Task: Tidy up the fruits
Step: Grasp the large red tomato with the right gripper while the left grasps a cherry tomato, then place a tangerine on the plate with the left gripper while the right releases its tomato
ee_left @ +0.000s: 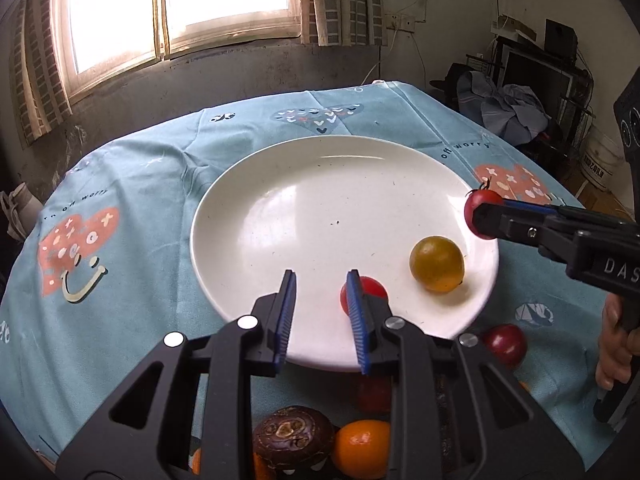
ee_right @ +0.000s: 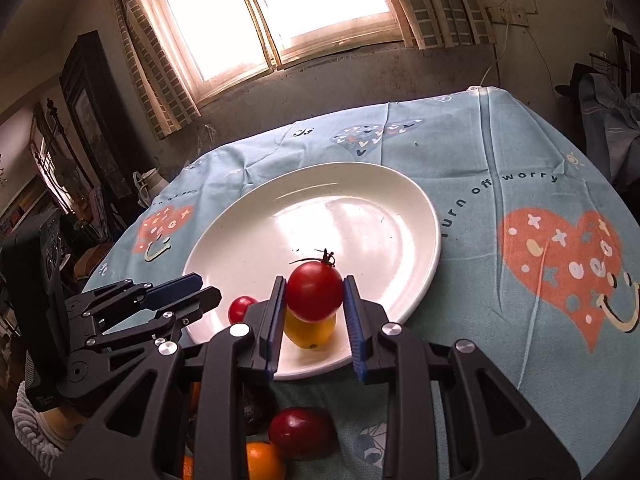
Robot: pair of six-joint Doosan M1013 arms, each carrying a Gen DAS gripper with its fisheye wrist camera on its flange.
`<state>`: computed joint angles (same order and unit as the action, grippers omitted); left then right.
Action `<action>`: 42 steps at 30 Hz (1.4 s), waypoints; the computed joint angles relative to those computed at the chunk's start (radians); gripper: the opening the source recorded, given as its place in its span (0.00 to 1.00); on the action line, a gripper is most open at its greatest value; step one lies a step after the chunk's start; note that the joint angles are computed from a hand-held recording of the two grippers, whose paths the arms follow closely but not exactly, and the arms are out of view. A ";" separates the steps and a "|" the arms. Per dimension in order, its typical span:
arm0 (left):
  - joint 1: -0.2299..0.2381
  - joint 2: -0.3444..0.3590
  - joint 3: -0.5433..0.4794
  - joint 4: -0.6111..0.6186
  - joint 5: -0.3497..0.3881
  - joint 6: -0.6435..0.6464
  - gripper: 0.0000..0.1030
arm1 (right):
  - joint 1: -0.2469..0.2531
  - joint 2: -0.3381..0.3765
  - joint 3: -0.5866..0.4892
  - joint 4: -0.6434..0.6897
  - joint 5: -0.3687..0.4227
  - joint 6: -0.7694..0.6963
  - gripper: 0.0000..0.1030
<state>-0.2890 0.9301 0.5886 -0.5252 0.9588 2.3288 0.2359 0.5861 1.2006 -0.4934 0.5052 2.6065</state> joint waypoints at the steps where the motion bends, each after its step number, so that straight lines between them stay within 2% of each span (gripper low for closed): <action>1: 0.004 0.000 -0.003 -0.015 0.011 0.003 0.26 | -0.001 -0.001 0.002 0.015 -0.003 -0.014 0.27; 3: 0.020 -0.008 -0.003 -0.047 0.054 0.009 0.26 | -0.001 -0.005 0.010 0.034 -0.013 -0.026 0.28; 5: 0.048 -0.049 0.052 -0.115 0.086 0.061 0.26 | -0.001 -0.014 0.021 0.026 -0.027 -0.019 0.28; 7: 0.072 -0.119 0.170 -0.142 0.055 0.162 0.27 | -0.002 -0.018 0.025 0.027 -0.042 -0.017 0.28; 9: 0.087 -0.176 0.276 -0.118 -0.023 0.224 0.46 | -0.003 -0.018 0.025 0.052 -0.052 -0.033 0.28; 10: 0.092 -0.185 0.297 -0.101 -0.045 0.217 0.46 | -0.003 -0.016 0.022 0.071 -0.052 -0.049 0.28; 13: 0.100 -0.158 0.272 -0.057 -0.034 0.136 0.45 | -0.004 -0.011 0.017 0.120 -0.051 -0.084 0.28; 16: 0.091 -0.120 0.227 -0.028 0.025 0.123 0.44 | -0.004 -0.016 0.025 0.117 -0.057 -0.073 0.28; 19: 0.067 -0.143 0.291 0.053 -0.104 0.184 0.49 | -0.005 -0.019 0.029 0.109 -0.061 -0.062 0.28; 22: 0.075 -0.118 0.254 0.059 -0.076 0.132 0.48 | -0.007 -0.016 0.026 0.130 -0.058 -0.082 0.28; 23: 0.080 -0.112 0.243 0.057 -0.071 0.114 0.39 | -0.008 -0.015 0.026 0.135 -0.057 -0.086 0.28; 25: 0.096 -0.089 0.194 0.003 -0.012 0.078 0.38 | -0.008 -0.016 0.027 0.120 -0.055 -0.073 0.28; 29: 0.094 -0.075 0.131 -0.026 -0.013 0.025 0.38 | -0.005 -0.010 0.016 0.059 -0.036 -0.022 0.27; 35: 0.032 0.028 -0.102 -0.012 0.084 -0.069 0.39 | -0.003 0.034 -0.042 0.011 0.049 -0.012 0.27; 38: 0.007 0.086 -0.198 0.030 0.117 -0.162 0.40 | -0.005 0.033 -0.032 -0.017 0.028 0.015 0.29; 40: 0.001 0.114 -0.244 0.052 0.141 -0.213 0.43 | -0.007 0.030 -0.029 -0.020 0.021 0.014 0.35; 41: 0.003 0.101 -0.214 0.043 0.118 -0.205 0.53 | -0.004 0.025 -0.022 -0.062 0.018 0.053 0.53; 42: 0.005 0.077 -0.165 0.034 0.077 -0.184 0.57 | 0.000 0.017 -0.008 -0.125 0.008 0.114 0.58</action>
